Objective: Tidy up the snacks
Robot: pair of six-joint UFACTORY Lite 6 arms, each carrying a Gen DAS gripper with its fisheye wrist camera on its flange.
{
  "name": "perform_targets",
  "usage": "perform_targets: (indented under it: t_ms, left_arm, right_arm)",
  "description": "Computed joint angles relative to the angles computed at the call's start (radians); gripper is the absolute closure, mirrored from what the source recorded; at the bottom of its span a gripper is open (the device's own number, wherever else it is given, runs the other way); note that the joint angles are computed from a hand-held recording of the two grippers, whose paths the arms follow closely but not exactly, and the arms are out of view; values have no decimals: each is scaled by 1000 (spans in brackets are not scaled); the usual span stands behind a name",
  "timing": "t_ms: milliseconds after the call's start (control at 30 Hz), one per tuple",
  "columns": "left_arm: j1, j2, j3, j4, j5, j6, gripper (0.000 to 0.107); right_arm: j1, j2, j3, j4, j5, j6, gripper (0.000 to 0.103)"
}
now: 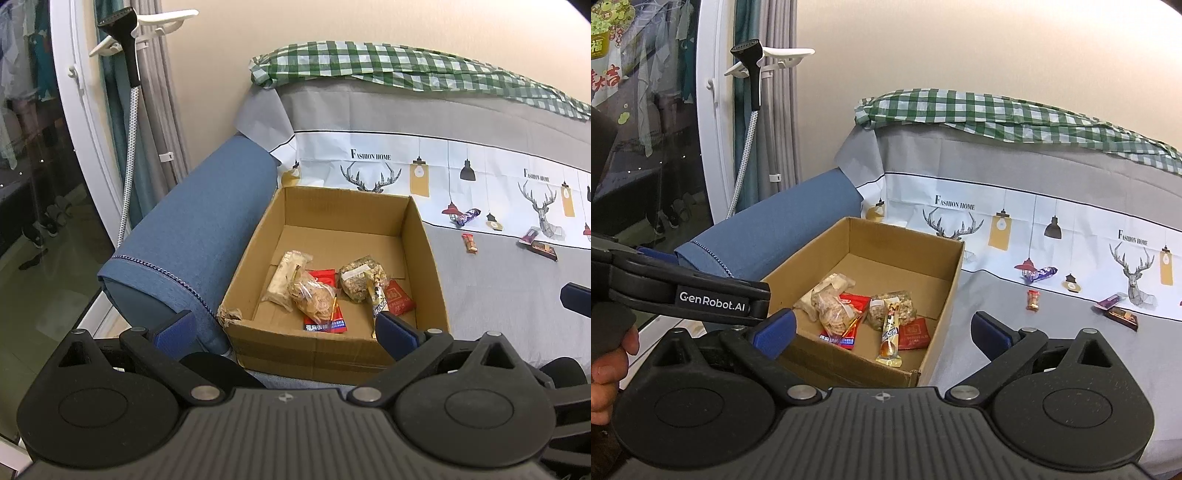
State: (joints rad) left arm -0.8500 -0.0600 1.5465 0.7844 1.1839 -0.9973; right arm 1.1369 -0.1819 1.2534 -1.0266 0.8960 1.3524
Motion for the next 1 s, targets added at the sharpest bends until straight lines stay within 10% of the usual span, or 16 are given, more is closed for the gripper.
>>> perform_targets:
  t_ms: [700, 1000]
  left_arm:
    - [34, 163, 108, -68, -4, 121, 4]
    - [65, 482, 497, -182, 61, 334, 4]
  right_arm:
    - [-118, -41, -92, 58, -125, 22, 2]
    - [-283, -107, -214, 112, -267, 14, 2]
